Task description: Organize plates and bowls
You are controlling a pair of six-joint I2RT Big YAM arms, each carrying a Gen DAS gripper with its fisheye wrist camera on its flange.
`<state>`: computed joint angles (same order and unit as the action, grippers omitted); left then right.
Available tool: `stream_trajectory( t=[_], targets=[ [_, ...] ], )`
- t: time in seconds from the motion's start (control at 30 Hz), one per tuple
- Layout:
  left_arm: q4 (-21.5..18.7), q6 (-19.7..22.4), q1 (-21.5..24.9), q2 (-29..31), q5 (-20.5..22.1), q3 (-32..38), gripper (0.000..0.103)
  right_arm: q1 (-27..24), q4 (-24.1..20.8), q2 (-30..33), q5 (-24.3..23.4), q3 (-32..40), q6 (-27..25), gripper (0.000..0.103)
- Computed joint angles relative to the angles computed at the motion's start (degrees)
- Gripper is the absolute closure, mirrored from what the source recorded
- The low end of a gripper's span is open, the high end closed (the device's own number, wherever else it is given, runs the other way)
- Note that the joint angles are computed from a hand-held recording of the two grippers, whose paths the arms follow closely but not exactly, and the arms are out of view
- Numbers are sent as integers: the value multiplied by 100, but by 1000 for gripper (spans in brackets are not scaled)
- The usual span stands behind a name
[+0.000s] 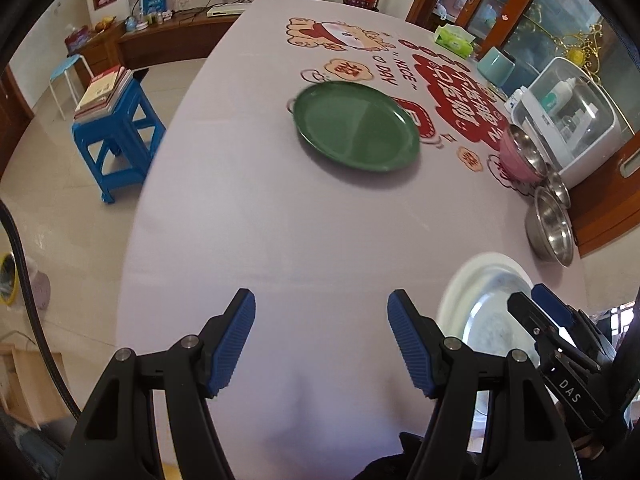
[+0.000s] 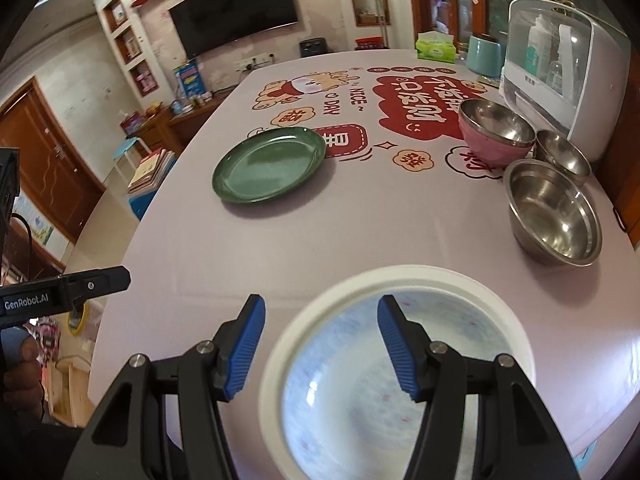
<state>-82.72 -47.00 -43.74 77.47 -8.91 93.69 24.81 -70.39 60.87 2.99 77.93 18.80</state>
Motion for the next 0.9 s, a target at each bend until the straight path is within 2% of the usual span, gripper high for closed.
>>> stream_trajectory(
  t=[0.2,0.33,0.4,0.6,0.8,0.9],
  targets=[
    [-18,780,749,65,452,38,34,355,-37,350,387,268,704,44],
    [7,1194,1078,140,566,62,33,478,-131,552,516,441,911,44],
    [44,1273,1185,174,632,67,32,493,-171,641,503,517,956,44],
    [213,1280,1372,288,676,21,30,381,-153,941,297,750,903,44],
    [232,977,1458,520,713,150,30,122,14,1295,-77,1006,717,44],
    [385,927,1504,597,776,208,28,-43,83,1509,-387,1143,710,44]
  ],
)
